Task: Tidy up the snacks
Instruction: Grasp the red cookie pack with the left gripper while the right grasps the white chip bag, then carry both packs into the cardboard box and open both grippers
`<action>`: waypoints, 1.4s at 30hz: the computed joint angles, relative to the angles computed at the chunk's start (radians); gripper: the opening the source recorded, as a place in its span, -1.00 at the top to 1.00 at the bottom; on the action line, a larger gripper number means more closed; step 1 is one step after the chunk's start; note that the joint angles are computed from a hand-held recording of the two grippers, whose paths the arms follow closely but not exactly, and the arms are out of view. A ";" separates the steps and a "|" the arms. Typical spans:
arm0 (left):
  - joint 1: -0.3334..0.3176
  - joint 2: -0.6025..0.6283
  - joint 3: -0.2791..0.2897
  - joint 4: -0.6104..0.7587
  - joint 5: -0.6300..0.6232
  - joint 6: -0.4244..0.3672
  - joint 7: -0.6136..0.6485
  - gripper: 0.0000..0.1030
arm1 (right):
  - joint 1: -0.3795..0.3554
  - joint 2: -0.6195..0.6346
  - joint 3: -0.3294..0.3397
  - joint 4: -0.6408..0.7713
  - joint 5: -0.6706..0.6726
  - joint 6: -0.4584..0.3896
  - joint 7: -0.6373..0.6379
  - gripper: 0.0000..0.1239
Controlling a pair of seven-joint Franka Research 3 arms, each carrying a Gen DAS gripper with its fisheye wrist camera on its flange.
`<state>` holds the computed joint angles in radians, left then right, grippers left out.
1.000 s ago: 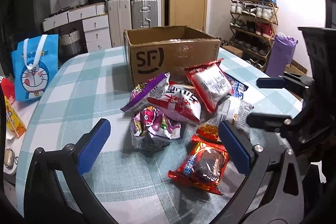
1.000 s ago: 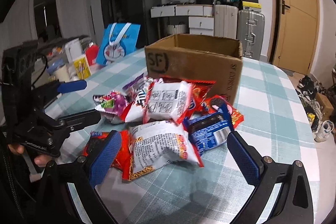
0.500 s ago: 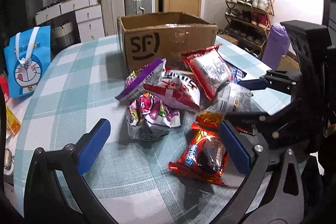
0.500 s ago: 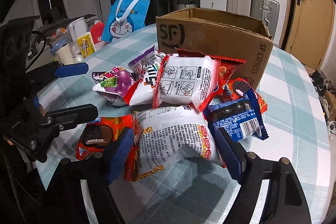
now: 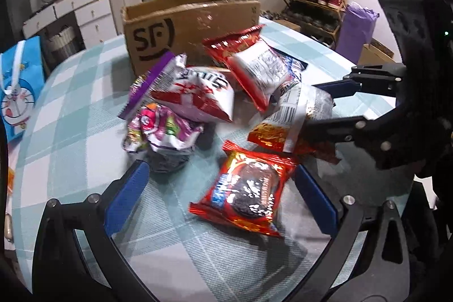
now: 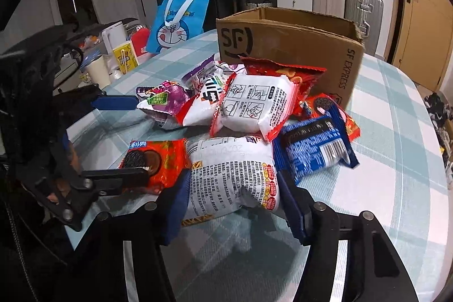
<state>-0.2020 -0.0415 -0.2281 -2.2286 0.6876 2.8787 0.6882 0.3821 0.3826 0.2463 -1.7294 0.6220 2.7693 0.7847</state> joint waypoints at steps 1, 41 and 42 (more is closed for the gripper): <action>-0.003 0.001 0.001 -0.001 -0.026 0.001 0.021 -0.99 | -0.008 -0.009 0.006 -0.010 0.016 0.001 -0.008 0.06; 0.023 -0.046 0.006 -0.010 -0.173 0.094 0.087 0.14 | -0.036 -0.114 0.015 -0.086 0.354 0.030 -0.246 -0.02; 0.031 -0.051 0.003 -0.008 -0.158 0.096 0.068 0.14 | -0.034 -0.111 0.015 -0.078 0.365 0.044 -0.250 -0.02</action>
<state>-0.1714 -0.0927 -0.2249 -2.2364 0.5300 2.9745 0.7558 0.3485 0.2717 0.2608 -1.8075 0.9868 2.8135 0.5349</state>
